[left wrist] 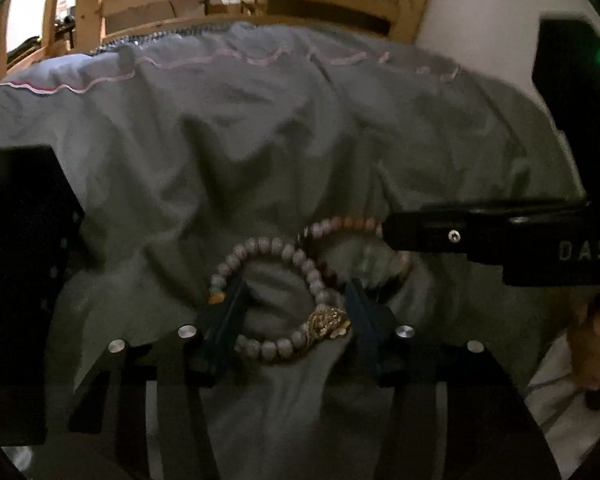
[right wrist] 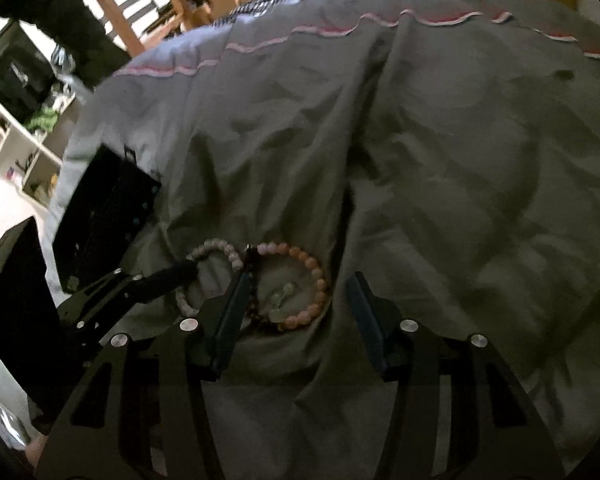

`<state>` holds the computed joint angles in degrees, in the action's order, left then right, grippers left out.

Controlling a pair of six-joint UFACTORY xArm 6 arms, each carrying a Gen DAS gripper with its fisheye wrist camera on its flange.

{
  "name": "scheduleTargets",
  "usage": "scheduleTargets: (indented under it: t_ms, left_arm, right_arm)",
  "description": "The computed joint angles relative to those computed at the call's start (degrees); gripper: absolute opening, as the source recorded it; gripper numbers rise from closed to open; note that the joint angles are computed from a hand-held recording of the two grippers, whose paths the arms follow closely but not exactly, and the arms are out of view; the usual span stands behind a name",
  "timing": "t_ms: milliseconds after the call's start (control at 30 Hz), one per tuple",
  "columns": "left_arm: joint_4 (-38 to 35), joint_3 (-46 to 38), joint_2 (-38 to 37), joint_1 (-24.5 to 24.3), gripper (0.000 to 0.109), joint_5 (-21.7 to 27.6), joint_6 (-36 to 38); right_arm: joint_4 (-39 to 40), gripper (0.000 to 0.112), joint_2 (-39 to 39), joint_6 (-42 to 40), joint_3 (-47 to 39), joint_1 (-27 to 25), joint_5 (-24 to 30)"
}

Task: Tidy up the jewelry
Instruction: 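Grasp the white beaded bracelet with the left tool while the right tool grasps the dark beaded bracelet, then lift and carry both bracelets toward the black box with both tools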

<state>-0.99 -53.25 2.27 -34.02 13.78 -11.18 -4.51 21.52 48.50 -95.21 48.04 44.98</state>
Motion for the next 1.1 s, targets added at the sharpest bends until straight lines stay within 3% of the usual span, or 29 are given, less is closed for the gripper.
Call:
scheduleTargets:
  t_ms: [33, 100, 200, 267, 333, 400, 767, 900, 1100]
  left_arm:
    - [2.13, -0.16, 0.30, 0.11, 0.050, 0.39, -1.51]
    - [4.56, -0.23, 0.66, 0.27, 0.048, 0.58, -3.26]
    - [3.62, 0.02, 0.57, 0.54, 0.033, 0.27, -3.03]
    - [1.86, 0.49, 0.15, 1.10, 0.022, 0.43, -3.06]
    - [-4.12, 0.83, -0.18, 1.31, 0.016, 0.40, 0.71]
    - [-4.92, 1.00, -0.53, 1.57, 0.010, 0.69, 0.96]
    - [-13.91, 3.07, -3.90, 1.61, 0.008, -0.21, 6.58]
    - [-18.87, 3.68, -5.23, 2.23, 0.008, 0.04, 9.42]
    - [-21.08, 5.71, -8.35, 2.79, 0.008, -0.36, 10.35]
  right_arm:
    - [-1.14, 0.052, 1.77, 0.54, -2.65, 0.22, 3.82]
    - [-0.85, 0.052, 3.54, 0.38, -4.41, 0.22, 5.80]
    - [-2.53, 0.050, 5.39, 0.68, -7.10, 0.46, 8.00]
    - [-5.38, 0.027, 6.04, 2.55, -8.47, 0.71, 9.37]
    - [-5.91, 0.017, 5.33, 3.98, -7.33, 0.48, 8.12]
    - [-6.82, 0.011, 4.64, 5.33, -6.35, 0.43, 7.30]
    - [-13.40, 0.009, -1.64, 12.10, 0.85, -0.35, -3.20]
    - [-20.40, 0.008, -4.31, 18.13, 3.58, -0.21, -6.99]
    - [-24.98, 0.008, -6.16, 21.54, 4.95, 0.05, -9.46]
